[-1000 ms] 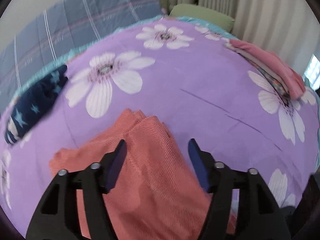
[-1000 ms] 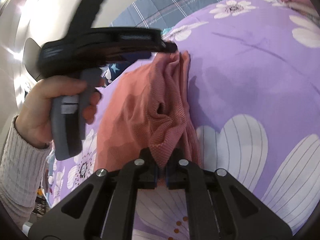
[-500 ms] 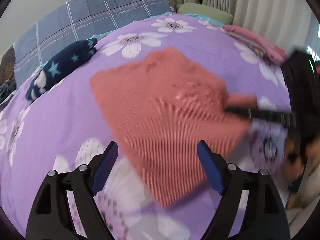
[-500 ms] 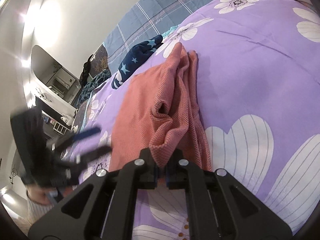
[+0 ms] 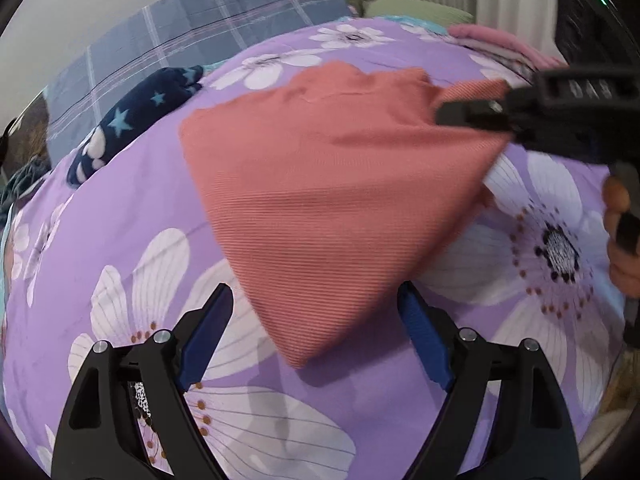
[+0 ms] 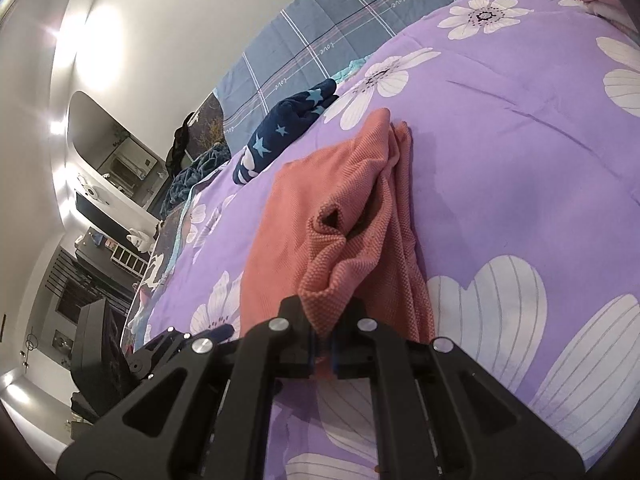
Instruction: Fold small clothes
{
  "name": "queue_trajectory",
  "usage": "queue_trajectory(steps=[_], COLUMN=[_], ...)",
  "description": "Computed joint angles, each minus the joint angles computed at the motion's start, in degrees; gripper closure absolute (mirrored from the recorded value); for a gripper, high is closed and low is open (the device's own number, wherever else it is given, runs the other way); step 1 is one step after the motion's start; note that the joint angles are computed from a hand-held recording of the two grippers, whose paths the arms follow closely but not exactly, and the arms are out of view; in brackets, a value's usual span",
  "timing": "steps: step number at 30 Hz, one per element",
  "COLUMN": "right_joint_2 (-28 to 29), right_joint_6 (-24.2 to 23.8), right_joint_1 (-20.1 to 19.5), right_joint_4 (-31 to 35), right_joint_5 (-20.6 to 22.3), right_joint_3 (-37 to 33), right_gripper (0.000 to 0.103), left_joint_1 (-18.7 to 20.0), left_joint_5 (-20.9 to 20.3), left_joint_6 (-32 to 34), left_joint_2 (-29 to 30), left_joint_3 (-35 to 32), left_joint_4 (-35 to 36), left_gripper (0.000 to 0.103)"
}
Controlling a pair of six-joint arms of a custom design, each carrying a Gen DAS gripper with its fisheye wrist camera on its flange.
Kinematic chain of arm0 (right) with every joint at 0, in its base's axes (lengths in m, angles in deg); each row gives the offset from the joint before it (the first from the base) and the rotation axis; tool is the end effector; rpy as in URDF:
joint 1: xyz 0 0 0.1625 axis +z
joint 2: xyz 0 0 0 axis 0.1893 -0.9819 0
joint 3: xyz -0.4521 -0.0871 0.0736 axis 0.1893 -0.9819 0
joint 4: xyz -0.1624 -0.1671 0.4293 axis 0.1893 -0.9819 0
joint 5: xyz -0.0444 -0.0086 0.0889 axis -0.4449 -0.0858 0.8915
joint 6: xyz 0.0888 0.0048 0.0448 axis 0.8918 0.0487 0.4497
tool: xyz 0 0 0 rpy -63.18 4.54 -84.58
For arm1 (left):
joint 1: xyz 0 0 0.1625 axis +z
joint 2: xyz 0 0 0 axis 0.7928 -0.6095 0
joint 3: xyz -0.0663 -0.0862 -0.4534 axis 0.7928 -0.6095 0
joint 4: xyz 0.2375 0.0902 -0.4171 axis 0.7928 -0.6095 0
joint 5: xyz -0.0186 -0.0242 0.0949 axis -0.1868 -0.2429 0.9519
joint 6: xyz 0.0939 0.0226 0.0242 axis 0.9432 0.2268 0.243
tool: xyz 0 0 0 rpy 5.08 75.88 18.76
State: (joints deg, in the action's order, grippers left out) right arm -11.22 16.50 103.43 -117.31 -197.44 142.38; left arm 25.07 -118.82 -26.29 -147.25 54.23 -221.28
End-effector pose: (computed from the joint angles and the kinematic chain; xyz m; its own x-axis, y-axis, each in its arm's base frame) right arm 0.4008 -0.6623 -0.0859 -0.9949 0.0984 0.0217 0.0412 0.5939 -0.8034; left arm 0.0153 -0.7322 0.3714 -0.3936 0.7201 -0.5714 0.8679 0.4960 0.0273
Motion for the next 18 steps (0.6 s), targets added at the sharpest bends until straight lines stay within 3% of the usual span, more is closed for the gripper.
queue_trajectory(steps=[3,7,12,15,18], right_joint_2=[-0.1,0.0,-0.4,-0.9,-1.3], right_joint_6=[1.3,2.2,7.4,7.6,6.9], right_joint_1=[-0.3,-0.6,-2.2,-2.4,-1.2], right_joint_4=[0.0,0.3,2.6,1.8,2.3], right_joint_5=[0.6,0.1,0.3,0.6,-3.1], right_joint_3=[0.5,1.3,3.6,4.7,4.5], right_gripper=[0.098,0.098,0.094,0.094,0.091], left_joint_1=[0.4,1.0,2.8,3.0,2.9], left_joint_5=[1.3,6.1,3.0,2.7,2.8], left_joint_6=[-0.1,2.5,-6.7,-7.1,-7.0], left_joint_2=[0.7,2.2,2.4,2.5,2.4], left_joint_3=[-0.4,-0.1,-4.0,-4.4,-4.0], left_joint_4=[-2.7,-10.0,-1.1,-0.4,-0.6], left_gripper=[0.019,0.019,0.018,0.018,0.018])
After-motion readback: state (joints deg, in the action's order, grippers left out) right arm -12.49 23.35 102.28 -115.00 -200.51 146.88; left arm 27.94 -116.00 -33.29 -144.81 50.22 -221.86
